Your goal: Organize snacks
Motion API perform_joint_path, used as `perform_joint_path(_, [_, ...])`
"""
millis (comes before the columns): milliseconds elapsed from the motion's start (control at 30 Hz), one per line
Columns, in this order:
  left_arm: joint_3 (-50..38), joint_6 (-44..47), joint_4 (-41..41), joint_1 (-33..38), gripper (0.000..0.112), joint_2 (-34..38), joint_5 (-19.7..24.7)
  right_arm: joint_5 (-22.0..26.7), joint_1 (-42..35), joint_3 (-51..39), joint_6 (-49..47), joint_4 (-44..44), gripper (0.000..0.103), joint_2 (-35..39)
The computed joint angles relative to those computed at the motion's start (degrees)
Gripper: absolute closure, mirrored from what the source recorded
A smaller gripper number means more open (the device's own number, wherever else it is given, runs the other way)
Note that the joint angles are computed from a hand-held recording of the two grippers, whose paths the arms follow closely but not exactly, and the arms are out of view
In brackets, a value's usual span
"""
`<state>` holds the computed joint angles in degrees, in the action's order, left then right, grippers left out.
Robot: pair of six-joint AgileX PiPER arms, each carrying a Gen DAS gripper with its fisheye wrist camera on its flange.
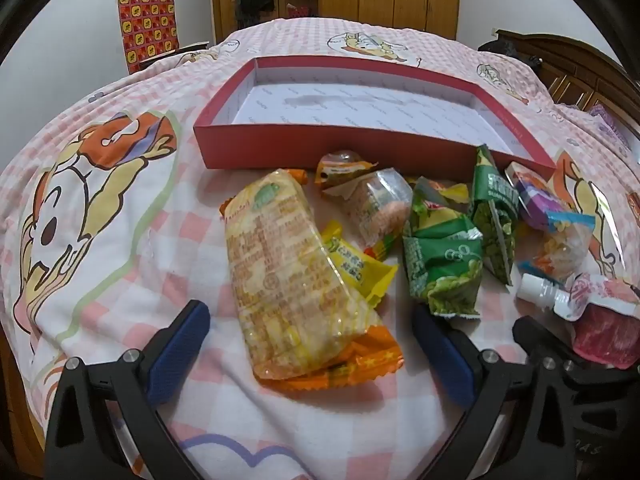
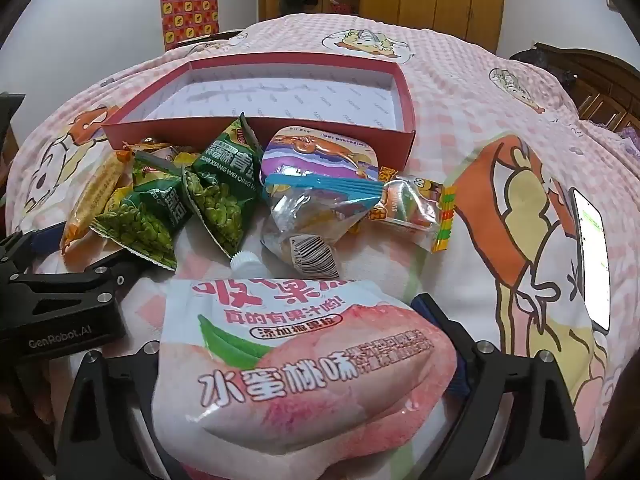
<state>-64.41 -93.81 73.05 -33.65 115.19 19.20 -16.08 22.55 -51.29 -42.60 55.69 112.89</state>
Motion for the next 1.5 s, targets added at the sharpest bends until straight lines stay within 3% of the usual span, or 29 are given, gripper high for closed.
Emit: perform_joint_path(1500, [0.0,0.6,-0.6,-0.1,0.010,-0.6,0.1,-0.4,0.0,0.1,1.7,-1.6,0.007,0.2])
